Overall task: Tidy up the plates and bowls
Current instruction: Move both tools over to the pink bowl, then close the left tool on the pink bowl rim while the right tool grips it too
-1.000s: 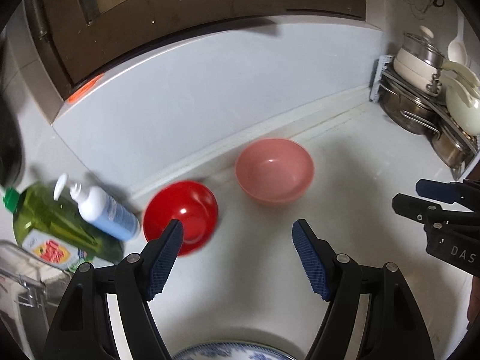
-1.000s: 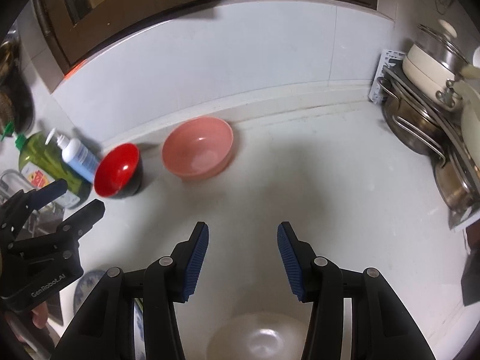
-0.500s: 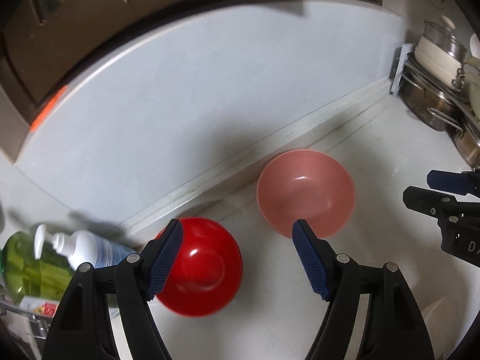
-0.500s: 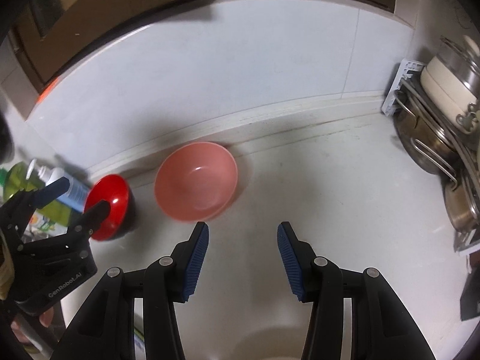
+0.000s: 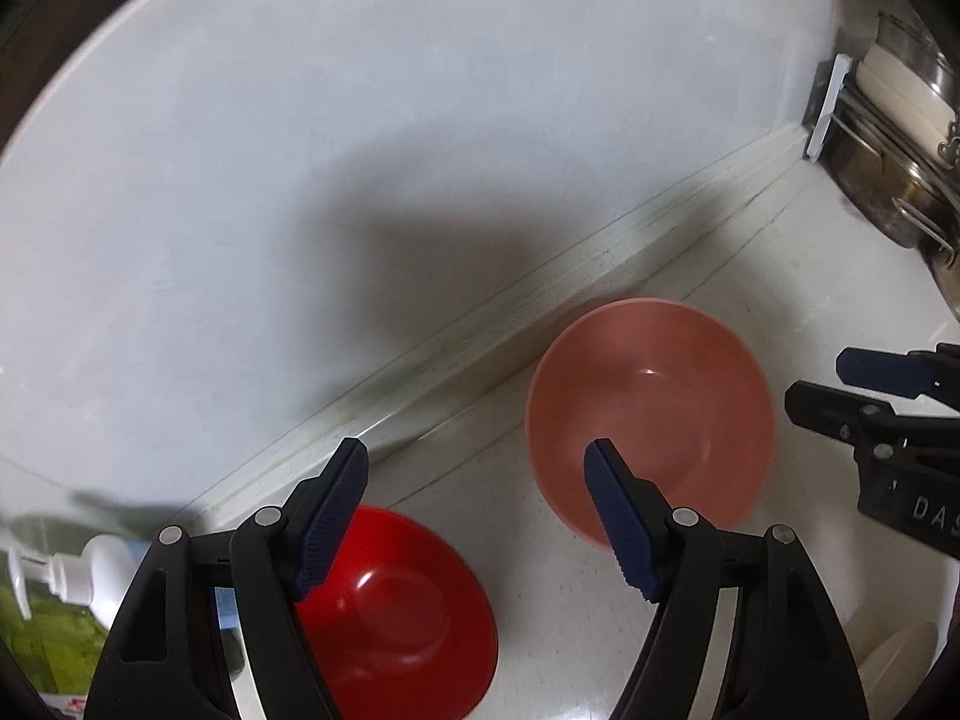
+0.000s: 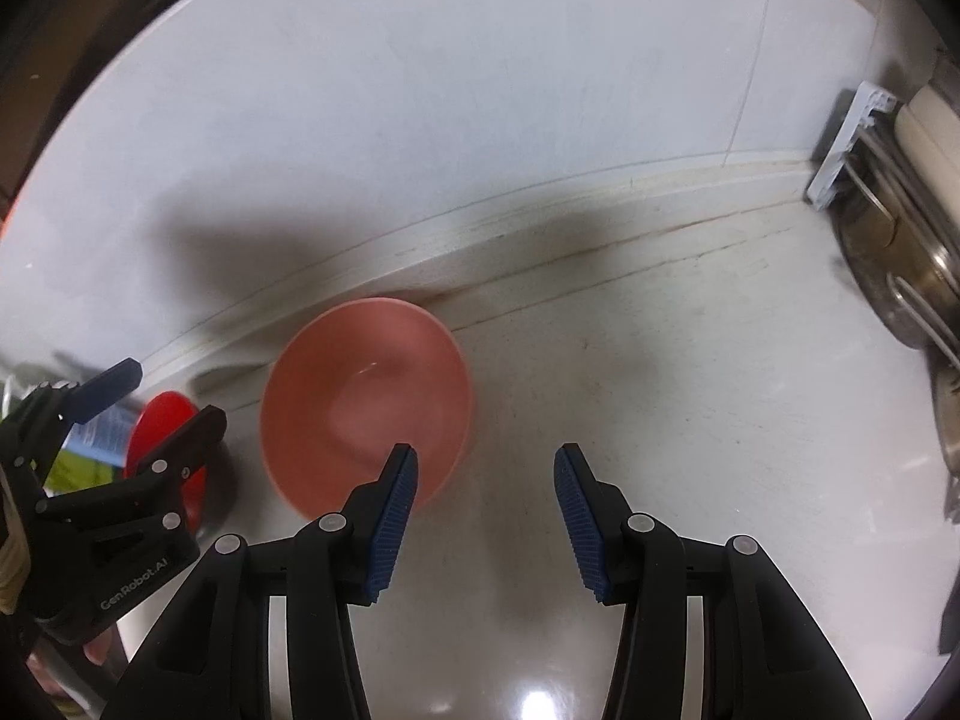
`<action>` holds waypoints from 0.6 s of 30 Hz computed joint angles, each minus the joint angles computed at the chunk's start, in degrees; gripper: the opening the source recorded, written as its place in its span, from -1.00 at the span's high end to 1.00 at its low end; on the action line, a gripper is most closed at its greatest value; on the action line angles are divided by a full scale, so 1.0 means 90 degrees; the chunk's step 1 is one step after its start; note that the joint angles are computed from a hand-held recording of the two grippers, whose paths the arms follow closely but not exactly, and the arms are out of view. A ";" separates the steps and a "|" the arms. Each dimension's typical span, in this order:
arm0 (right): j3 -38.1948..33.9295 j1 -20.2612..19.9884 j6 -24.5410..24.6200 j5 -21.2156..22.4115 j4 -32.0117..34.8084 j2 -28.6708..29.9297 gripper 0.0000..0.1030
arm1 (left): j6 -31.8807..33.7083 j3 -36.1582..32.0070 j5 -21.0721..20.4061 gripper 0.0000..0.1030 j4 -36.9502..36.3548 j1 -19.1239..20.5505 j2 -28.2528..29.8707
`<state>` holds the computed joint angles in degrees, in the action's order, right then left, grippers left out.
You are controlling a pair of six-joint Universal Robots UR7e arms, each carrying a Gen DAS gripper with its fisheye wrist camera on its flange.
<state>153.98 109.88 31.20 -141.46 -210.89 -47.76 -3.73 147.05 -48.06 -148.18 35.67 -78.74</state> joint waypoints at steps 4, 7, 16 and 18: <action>-0.0078 -0.0296 -0.0296 0.0204 -0.0364 0.0226 0.08 | 0.0062 -0.0184 -0.0128 -0.32 -0.0058 0.0206 0.0357; -0.0104 -0.0427 -0.0424 0.0310 -0.0550 0.0341 0.18 | 0.0078 -0.0247 -0.0200 -0.26 -0.0099 0.0307 0.0538; -0.0085 -0.0978 -0.0779 0.0830 -0.0918 0.0490 0.52 | 0.0151 -0.0489 -0.0406 0.11 -0.0008 0.0627 0.0948; -0.0074 -0.1049 -0.0826 0.0906 -0.0941 0.0494 0.56 | 0.0138 -0.0531 -0.0448 0.30 0.0045 0.0679 0.0986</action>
